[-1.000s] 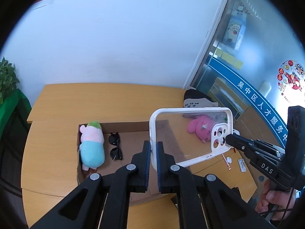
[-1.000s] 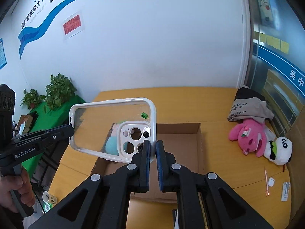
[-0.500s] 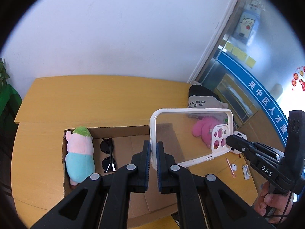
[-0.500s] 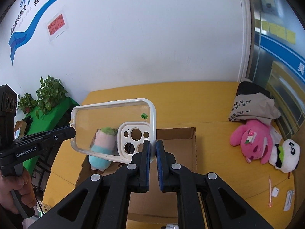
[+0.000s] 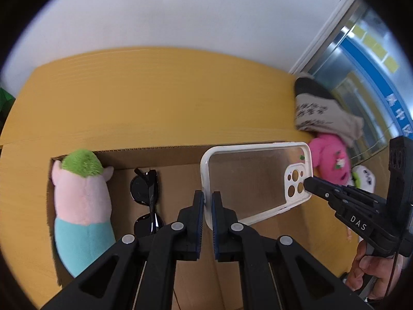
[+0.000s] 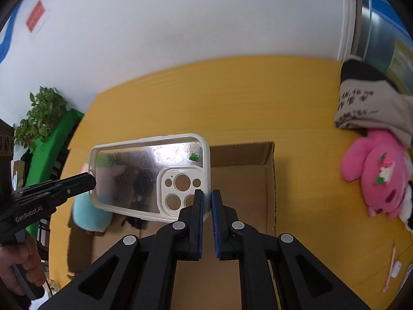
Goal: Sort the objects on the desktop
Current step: 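Carry the phone case with the left gripper over the box, then open the left gripper to drop the phone case into the box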
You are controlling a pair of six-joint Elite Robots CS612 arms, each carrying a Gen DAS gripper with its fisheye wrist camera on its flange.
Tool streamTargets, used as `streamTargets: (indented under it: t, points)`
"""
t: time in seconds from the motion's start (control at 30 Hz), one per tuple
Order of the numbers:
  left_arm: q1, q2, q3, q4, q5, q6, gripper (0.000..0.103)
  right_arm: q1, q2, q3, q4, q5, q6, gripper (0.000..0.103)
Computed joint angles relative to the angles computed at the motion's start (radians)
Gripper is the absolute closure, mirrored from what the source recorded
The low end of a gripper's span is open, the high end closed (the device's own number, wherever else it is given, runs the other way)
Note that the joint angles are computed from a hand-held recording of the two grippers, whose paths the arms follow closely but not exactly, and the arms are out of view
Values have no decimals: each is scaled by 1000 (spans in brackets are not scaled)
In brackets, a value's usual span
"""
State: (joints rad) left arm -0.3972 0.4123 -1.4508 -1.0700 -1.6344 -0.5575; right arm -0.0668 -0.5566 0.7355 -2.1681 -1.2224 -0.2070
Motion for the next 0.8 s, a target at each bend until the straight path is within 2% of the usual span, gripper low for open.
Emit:
streamTargets:
  t: [0.13, 0.27, 0.37, 0.43, 0.47, 0.5, 0.53, 0.57, 0.6, 0.63, 0.67, 0.7, 0.77, 0.8]
  points:
    - [16, 12, 64, 10, -42, -20, 98, 12, 129, -184, 163, -44, 0, 96]
    - [23, 14, 119, 29, -69, 6, 98, 22, 226, -327, 288, -101, -19, 96]
    - [21, 13, 144, 47, -74, 28, 97, 28, 284, -426, 351, -151, -28, 96]
    - [20, 14, 145, 59, -71, 22, 97, 29, 307, -468, 377, -158, -35, 96]
    - [20, 14, 142, 66, -73, 12, 94, 28, 302, -458, 367, -152, -40, 95]
    - [20, 15, 134, 71, -77, 2, 91, 27, 284, -424, 336, -148, -48, 91]
    - [19, 16, 121, 77, -76, -2, 82, 26, 254, -369, 289, -143, -63, 75]
    - [16, 17, 105, 84, -65, 2, 69, 23, 234, -336, 270, -122, -74, 64]
    - [10, 16, 87, 92, -44, 11, 62, 20, 214, -306, 262, -101, -83, 58]
    - [3, 16, 62, 99, -16, 23, 51, 19, 176, -247, 229, -105, -92, 36]
    - [-3, 16, 35, 101, 9, 34, 47, 19, 138, -186, 184, -113, -94, 16]
    - [-9, 17, 4, 101, 35, 42, 44, 16, 100, -123, 133, -109, -91, 13]
    - [-26, 14, -64, 117, 91, 48, 30, 6, 12, 11, 39, -71, -84, 10]
    - [-34, 13, -98, 124, 112, 44, 27, 1, -36, 77, 3, -60, -82, 9]
